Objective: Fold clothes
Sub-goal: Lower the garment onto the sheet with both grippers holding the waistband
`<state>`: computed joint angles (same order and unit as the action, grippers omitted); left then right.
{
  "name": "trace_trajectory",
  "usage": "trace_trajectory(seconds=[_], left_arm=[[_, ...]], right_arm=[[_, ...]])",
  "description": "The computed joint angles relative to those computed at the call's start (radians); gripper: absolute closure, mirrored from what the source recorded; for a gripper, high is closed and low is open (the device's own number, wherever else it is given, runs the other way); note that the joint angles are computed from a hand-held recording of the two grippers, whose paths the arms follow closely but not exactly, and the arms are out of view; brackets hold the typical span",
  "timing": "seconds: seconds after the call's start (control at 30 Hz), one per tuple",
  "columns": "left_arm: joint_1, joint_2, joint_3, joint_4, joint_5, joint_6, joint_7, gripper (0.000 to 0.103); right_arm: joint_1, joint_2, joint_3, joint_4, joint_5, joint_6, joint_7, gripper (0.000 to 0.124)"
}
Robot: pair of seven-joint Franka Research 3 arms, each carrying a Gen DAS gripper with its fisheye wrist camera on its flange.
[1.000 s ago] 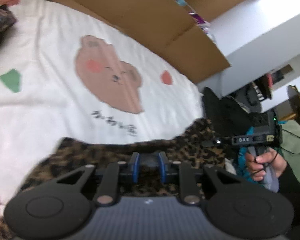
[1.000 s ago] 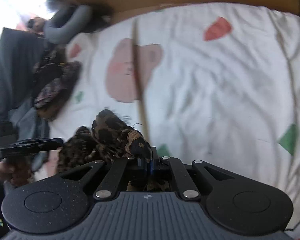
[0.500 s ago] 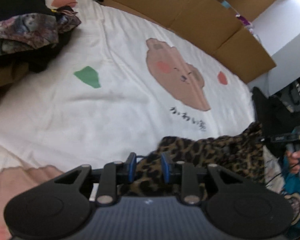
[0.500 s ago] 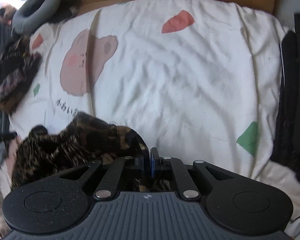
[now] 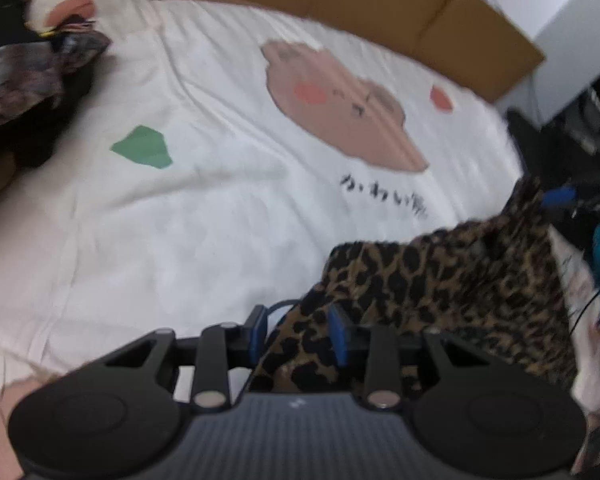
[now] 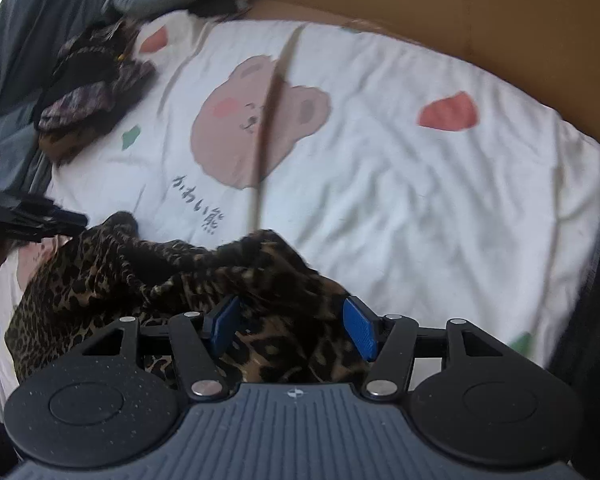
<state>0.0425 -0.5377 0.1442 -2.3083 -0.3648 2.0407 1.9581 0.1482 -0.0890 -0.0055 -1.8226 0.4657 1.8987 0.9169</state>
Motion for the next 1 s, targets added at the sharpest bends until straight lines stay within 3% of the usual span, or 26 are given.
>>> trace_trajectory(seconds=[0.1,0.3,0.57,0.67,0.7,0.77,0.83,1.0], left_arm=[[-0.009,0.020,-0.008,0.005,0.012,-0.004,0.029,0.065],[-0.012,0.033,-0.019,-0.004,0.024,-0.005,0.070,0.051],[-0.023,0.025,-0.033,-0.024,0.039,0.019,0.111,0.051],[-0.032,0.019,-0.028,-0.028,0.026,0.012,0.121,0.065],[-0.037,0.020,-0.021,-0.024,0.014,-0.004,0.127,0.079],[-0.038,0.010,-0.028,-0.033,0.018,-0.002,0.136,0.083],[-0.038,-0.002,-0.035,-0.043,0.030,0.007,0.142,0.094],[-0.028,-0.048,-0.036,-0.062,0.055,0.071,0.119,0.098]], right_arm=[[0.012,0.005,0.011,-0.003,-0.009,0.008,-0.023,0.058],[0.024,0.029,0.018,-0.007,-0.029,0.032,-0.029,0.057],[0.019,0.053,0.013,-0.031,-0.047,0.053,-0.021,0.058],[0.012,0.064,0.010,-0.034,-0.036,0.053,-0.020,0.058],[0.011,0.067,0.009,-0.034,-0.032,0.054,-0.021,0.059],[0.010,0.065,0.011,-0.041,-0.036,0.073,-0.027,0.060],[0.012,0.056,0.014,-0.050,-0.047,0.105,-0.037,0.060],[0.017,0.054,0.016,-0.055,-0.048,0.117,-0.077,0.060]])
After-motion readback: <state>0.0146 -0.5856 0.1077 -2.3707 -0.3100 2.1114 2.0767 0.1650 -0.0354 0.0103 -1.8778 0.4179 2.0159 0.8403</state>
